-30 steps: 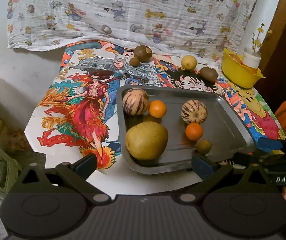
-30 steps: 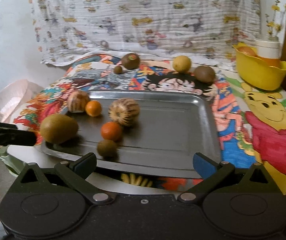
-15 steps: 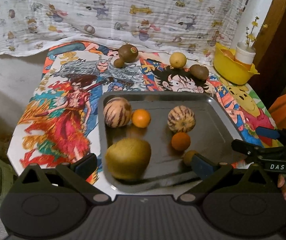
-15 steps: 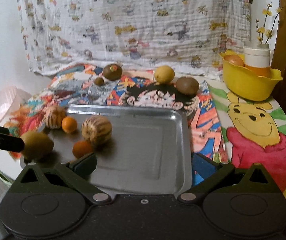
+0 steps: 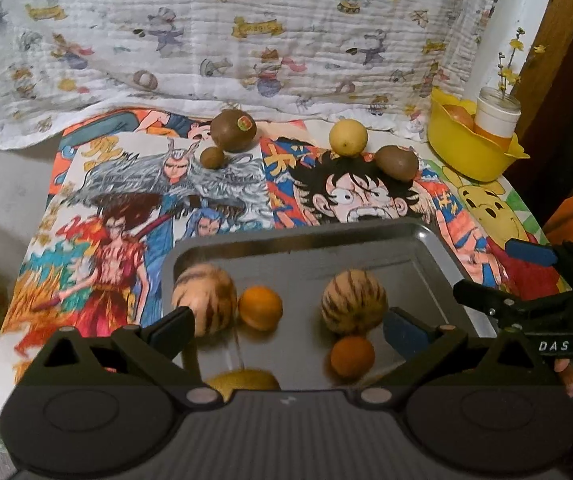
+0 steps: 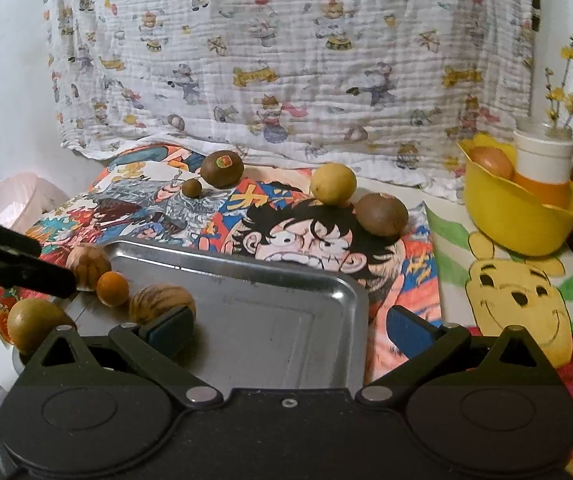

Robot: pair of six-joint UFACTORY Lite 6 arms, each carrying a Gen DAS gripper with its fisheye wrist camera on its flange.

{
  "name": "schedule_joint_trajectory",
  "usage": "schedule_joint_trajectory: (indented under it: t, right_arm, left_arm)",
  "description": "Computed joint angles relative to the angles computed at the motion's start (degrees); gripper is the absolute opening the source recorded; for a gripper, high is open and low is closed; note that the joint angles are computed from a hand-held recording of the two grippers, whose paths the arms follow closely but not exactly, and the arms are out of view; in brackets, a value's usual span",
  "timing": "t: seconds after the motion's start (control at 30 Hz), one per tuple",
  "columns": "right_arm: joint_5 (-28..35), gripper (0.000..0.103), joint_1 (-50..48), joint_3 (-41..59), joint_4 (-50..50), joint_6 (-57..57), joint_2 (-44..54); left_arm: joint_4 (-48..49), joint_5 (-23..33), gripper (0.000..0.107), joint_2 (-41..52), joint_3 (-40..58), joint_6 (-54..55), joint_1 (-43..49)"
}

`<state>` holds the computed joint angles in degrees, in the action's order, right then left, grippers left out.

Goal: Organize fruits
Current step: 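Reach the left tool to the yellow lemon while the right tool reaches a kiwi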

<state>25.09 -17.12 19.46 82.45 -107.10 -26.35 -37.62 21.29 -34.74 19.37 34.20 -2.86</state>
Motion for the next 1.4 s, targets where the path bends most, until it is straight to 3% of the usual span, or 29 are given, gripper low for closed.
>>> schedule_joint_trajectory:
  t: [0.57, 1.07, 1.4]
  right_arm:
    - [-2.9, 0.102, 7.8, 9.9, 16.7, -17.6, 16.1]
    - [-5.9, 0.102, 14.3, 18.0, 28.4, -27.0, 26.6]
    - [-7.8, 0.102, 16.2, 23.3, 38.8, -35.8, 33.3]
  left_arm:
    - [-20.0, -5.4, 0.102, 21.4, 13.1, 23.1, 1.4]
    - [-38.1, -3.6, 0.102, 37.7, 24.8, 43.3, 2.7]
    - [-44.1, -1.8, 0.102, 48.9, 35.0, 53.3, 2.5]
